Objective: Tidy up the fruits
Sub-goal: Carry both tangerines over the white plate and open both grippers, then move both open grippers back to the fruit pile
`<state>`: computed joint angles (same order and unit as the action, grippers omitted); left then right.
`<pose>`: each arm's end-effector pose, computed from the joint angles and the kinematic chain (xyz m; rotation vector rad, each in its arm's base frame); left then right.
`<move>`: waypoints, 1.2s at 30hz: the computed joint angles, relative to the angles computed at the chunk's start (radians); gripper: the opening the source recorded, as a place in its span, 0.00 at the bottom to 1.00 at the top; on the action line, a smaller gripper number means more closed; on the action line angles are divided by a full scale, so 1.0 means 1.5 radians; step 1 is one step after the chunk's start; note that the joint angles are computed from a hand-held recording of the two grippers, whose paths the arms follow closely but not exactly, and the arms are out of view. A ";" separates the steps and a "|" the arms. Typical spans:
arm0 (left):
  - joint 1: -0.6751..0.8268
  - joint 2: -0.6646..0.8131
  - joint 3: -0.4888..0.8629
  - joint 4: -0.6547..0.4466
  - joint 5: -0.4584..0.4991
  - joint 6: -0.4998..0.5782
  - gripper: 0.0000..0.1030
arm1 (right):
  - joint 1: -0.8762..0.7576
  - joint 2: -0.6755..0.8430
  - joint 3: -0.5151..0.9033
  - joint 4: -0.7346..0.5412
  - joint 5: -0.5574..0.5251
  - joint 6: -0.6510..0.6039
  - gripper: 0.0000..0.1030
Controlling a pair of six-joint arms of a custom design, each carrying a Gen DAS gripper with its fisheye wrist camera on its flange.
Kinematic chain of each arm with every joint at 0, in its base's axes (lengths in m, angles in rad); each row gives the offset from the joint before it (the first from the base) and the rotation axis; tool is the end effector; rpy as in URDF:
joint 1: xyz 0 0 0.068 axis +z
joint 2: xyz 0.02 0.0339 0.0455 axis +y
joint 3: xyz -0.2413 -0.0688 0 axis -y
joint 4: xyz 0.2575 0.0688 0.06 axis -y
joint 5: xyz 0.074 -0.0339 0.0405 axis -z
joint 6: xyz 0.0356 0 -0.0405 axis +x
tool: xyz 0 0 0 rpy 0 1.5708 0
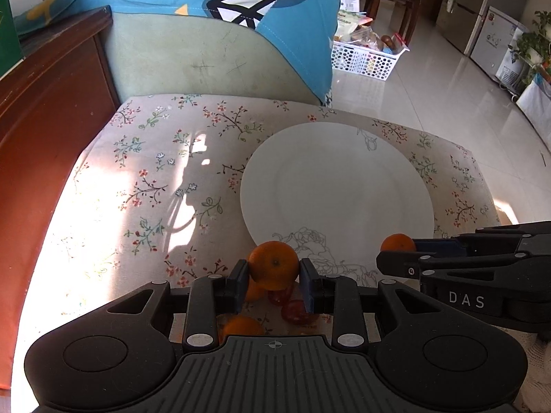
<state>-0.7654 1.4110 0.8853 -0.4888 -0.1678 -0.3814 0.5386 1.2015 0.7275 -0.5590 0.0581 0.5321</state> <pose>0.2147 -0.1981 0.1818 0.4311 2.5420 -0.2172 0.2118 0.1242 0.1803 0.0125 2.6338 0.3044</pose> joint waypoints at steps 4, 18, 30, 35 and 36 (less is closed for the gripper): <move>0.004 0.023 0.009 0.011 0.022 0.003 0.28 | -0.003 0.005 0.000 0.001 -0.003 0.003 0.28; -0.007 0.014 0.015 0.003 -0.006 0.001 0.52 | 0.013 -0.004 0.004 -0.007 0.001 0.014 0.32; 0.031 -0.059 -0.021 -0.045 -0.005 -0.014 0.65 | 0.047 -0.020 -0.003 -0.014 -0.024 0.018 0.33; 0.042 -0.092 -0.044 -0.064 -0.007 -0.008 0.65 | 0.072 -0.019 -0.002 -0.016 -0.029 0.021 0.33; 0.044 -0.099 -0.049 -0.068 -0.006 -0.007 0.65 | 0.077 -0.017 -0.001 -0.017 -0.031 0.020 0.34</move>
<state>-0.6989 1.2630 0.8116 -0.5904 -0.1770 -0.3925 0.6536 1.1766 0.7253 -0.5837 0.0112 0.5626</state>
